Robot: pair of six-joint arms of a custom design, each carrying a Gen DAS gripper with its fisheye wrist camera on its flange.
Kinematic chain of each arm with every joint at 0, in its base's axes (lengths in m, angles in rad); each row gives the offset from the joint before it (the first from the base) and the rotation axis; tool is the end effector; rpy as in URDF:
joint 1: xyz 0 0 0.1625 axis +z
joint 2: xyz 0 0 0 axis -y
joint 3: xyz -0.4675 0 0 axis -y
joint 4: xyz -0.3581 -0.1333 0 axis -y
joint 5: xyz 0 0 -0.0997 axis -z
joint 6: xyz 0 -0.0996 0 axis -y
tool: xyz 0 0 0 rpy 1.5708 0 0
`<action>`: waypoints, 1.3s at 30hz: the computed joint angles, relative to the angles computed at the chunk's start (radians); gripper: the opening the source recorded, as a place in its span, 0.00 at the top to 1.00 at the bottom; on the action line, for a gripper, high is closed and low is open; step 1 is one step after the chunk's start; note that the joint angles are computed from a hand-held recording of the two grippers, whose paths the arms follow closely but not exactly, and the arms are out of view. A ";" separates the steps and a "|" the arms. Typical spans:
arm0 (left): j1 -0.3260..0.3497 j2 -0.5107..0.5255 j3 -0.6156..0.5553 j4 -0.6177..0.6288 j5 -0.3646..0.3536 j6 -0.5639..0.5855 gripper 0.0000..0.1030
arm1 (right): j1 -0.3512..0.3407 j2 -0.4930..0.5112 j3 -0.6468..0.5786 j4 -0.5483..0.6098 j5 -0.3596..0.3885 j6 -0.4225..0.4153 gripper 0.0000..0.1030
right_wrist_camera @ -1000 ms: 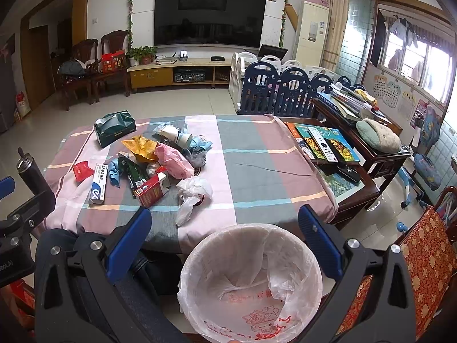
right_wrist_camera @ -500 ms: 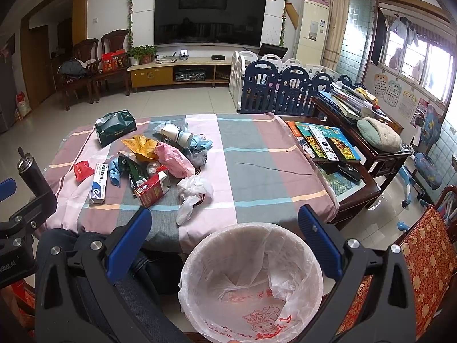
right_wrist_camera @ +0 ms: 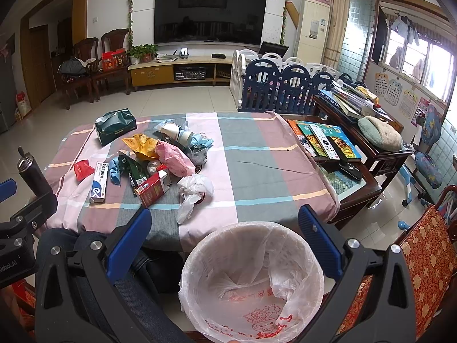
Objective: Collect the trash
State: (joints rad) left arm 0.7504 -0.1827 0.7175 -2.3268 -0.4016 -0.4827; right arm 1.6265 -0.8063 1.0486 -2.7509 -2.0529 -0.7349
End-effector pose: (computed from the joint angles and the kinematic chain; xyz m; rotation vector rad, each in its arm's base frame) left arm -0.4856 -0.7603 0.0488 0.2023 2.1122 -1.0361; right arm 0.1316 -0.7953 0.4422 0.6071 -2.1816 0.8894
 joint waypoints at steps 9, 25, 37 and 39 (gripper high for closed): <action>0.003 0.000 0.002 0.010 -0.003 -0.008 0.03 | -0.003 -0.003 0.008 0.002 -0.003 0.005 0.03; 0.003 0.003 -0.021 0.061 -0.005 -0.044 0.03 | 0.000 0.003 -0.001 0.011 -0.014 0.009 0.03; 0.004 0.007 -0.031 0.080 -0.007 -0.054 0.03 | -0.002 0.006 -0.017 0.036 -0.015 0.019 0.03; 0.004 0.007 -0.030 0.075 -0.007 -0.051 0.03 | -0.002 0.005 -0.015 0.034 -0.012 0.020 0.03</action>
